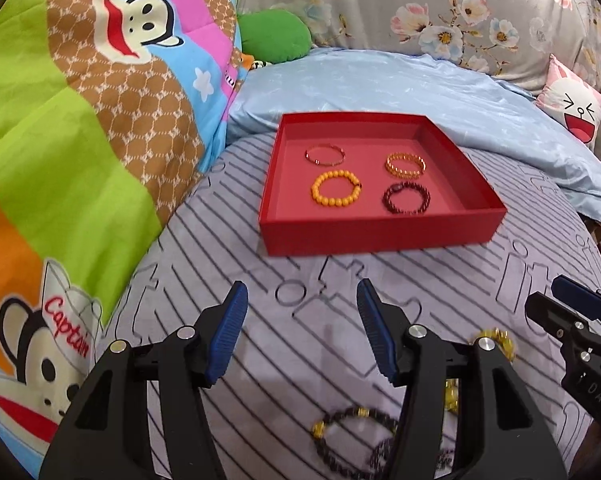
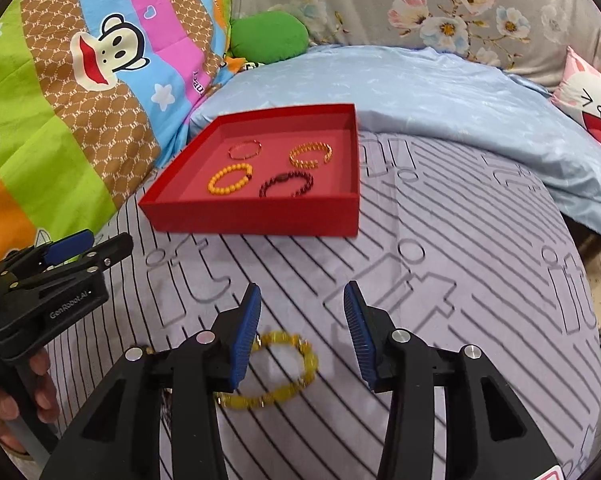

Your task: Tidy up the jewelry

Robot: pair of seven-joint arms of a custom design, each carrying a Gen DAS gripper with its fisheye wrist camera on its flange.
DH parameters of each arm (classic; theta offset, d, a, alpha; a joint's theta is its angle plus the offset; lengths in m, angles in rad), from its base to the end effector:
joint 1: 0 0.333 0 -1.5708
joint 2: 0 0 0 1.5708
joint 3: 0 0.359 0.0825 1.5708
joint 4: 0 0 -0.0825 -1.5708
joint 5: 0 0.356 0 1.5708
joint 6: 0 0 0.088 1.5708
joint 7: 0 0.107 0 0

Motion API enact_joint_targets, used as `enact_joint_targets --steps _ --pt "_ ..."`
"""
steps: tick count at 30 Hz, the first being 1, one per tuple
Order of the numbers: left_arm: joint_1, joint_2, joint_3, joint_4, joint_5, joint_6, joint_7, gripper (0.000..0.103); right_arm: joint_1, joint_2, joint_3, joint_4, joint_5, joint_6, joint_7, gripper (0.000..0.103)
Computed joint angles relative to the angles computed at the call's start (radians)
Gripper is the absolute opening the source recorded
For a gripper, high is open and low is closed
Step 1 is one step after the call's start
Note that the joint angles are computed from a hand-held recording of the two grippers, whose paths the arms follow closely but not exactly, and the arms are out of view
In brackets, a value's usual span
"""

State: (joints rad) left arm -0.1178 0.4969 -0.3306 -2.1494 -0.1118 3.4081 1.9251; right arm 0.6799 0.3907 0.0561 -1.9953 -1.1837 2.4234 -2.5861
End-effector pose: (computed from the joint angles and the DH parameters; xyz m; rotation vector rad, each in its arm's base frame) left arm 0.5757 -0.2372 0.3306 -1.2248 2.2692 -0.9148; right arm 0.4571 0.4055 0.3294 -1.3293 2.1782 -0.7701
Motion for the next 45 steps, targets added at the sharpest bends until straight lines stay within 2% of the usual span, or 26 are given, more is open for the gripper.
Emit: enact_joint_targets --steps 3,6,9,17,21,23,26,29,32,39,40,43,45 --pt "0.050 -0.012 -0.038 -0.052 0.018 0.006 -0.011 0.054 0.010 0.004 0.007 -0.013 0.010 0.000 0.029 0.043" --pt "0.067 -0.019 -0.040 -0.093 0.026 0.027 -0.026 0.054 0.021 0.016 0.012 -0.010 0.028 -0.016 0.028 0.043" --pt "0.139 -0.020 -0.090 -0.132 0.062 0.029 -0.061 0.054 0.029 0.026 0.009 -0.009 0.027 -0.011 0.045 0.043" --pt "0.205 -0.017 -0.117 -0.198 0.158 0.084 -0.132 0.054 0.026 0.068 -0.008 0.015 0.046 0.014 0.044 0.042" --pt "0.206 -0.017 -0.106 -0.207 0.189 0.091 -0.156 0.054 0.022 0.091 -0.017 0.034 0.071 0.026 0.018 0.036" --pt "0.197 -0.017 -0.096 -0.211 0.197 0.091 -0.161 0.054 0.025 0.101 -0.020 0.045 0.087 0.020 -0.004 0.028" --pt "0.188 -0.016 -0.085 -0.213 0.204 0.092 -0.164 0.054 0.038 0.115 -0.021 0.070 0.121 -0.027 -0.063 0.020" --pt "0.184 -0.011 -0.081 -0.211 0.207 0.085 -0.168 0.054 0.045 0.111 -0.027 0.063 0.123 -0.023 -0.068 0.011" --pt "0.183 -0.005 -0.081 -0.207 0.208 0.078 -0.168 0.054 0.053 0.102 -0.031 0.046 0.112 -0.012 -0.040 0.009" --pt "0.217 0.022 -0.119 -0.183 0.228 0.044 -0.168 0.053 0.067 0.086 -0.021 0.017 0.093 -0.009 0.016 0.009" --pt "0.195 0.022 -0.103 -0.183 0.215 0.055 -0.162 0.053 0.068 0.085 -0.019 0.016 0.092 -0.010 0.019 0.009" --pt "0.203 0.028 -0.114 -0.179 0.221 0.056 -0.152 0.045 0.069 0.082 -0.014 0.012 0.090 -0.008 0.026 0.009" --pt "0.217 0.033 -0.129 -0.173 0.228 0.051 -0.151 0.032 0.069 0.077 -0.011 0.004 0.088 0.000 0.034 0.009"
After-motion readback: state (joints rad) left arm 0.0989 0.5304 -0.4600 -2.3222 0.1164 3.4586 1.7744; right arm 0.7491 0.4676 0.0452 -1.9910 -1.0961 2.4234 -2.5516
